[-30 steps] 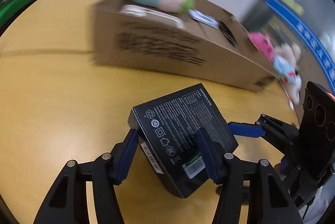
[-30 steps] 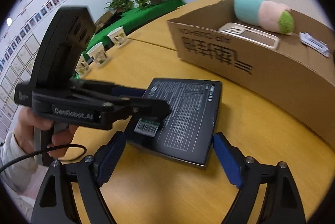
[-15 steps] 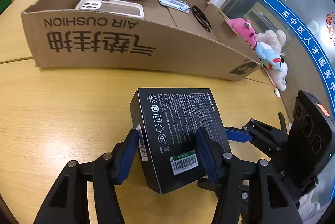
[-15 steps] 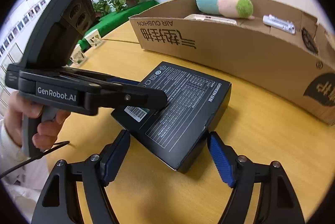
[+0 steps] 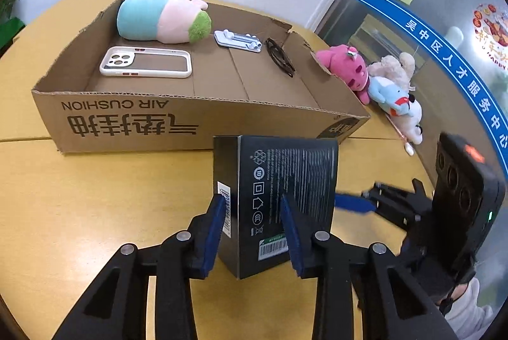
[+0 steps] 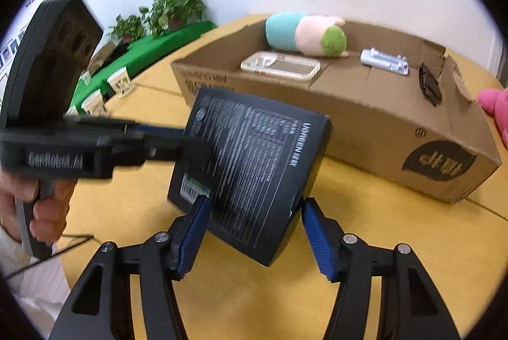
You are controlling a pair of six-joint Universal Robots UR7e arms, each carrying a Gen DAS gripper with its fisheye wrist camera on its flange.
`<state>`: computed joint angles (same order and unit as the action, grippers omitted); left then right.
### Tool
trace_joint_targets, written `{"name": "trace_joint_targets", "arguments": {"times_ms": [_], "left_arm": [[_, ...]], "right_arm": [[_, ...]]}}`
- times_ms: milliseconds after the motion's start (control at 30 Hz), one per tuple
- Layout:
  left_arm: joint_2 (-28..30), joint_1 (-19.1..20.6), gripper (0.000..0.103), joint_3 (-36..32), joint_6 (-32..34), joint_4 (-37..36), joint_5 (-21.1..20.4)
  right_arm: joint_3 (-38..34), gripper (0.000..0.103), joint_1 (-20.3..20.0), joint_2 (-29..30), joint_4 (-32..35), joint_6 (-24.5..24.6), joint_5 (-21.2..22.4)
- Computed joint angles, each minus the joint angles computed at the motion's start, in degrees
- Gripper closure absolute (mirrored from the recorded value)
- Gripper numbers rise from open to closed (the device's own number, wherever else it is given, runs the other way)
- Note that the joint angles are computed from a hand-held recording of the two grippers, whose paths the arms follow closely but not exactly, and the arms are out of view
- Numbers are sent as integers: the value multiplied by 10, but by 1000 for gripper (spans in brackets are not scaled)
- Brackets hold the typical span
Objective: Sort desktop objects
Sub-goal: 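Close the left tool on the black product box and lift it, then carry the black product box with the left tool into the cardboard box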
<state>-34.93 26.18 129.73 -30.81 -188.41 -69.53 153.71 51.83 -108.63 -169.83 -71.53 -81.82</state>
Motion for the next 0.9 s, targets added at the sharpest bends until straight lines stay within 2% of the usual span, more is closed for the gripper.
{"name": "trace_joint_targets", "arguments": {"times_ms": [67, 133, 233, 400, 500, 567, 733, 900], "left_arm": [[4, 6, 70, -4, -6, 9, -4], [11, 8, 70, -7, -11, 17, -10], [19, 18, 70, -15, -17, 39, -22], [23, 37, 69, -18, -12, 34, -30], [24, 38, 69, -19, -10, 30, -25], [22, 36, 69, -18, -14, 34, -24], [-6, 10, 69, -3, -14, 24, 3], [-48, -15, 69, 6, -9, 11, 36]], "right_arm": [[1, 42, -6, 0, 20, -8, -15], [4, 33, -15, -1, 39, -15, -18], [9, 26, -9, 25, 8, -20, -45], [5, 27, -19, 43, -7, -29, -20], [3, 34, -11, 64, -27, -24, -35], [9, 35, -13, 63, -37, -22, -29], [20, 38, -39, -5, 21, -28, 32], [24, 38, -8, -62, 38, -26, 63]]}}
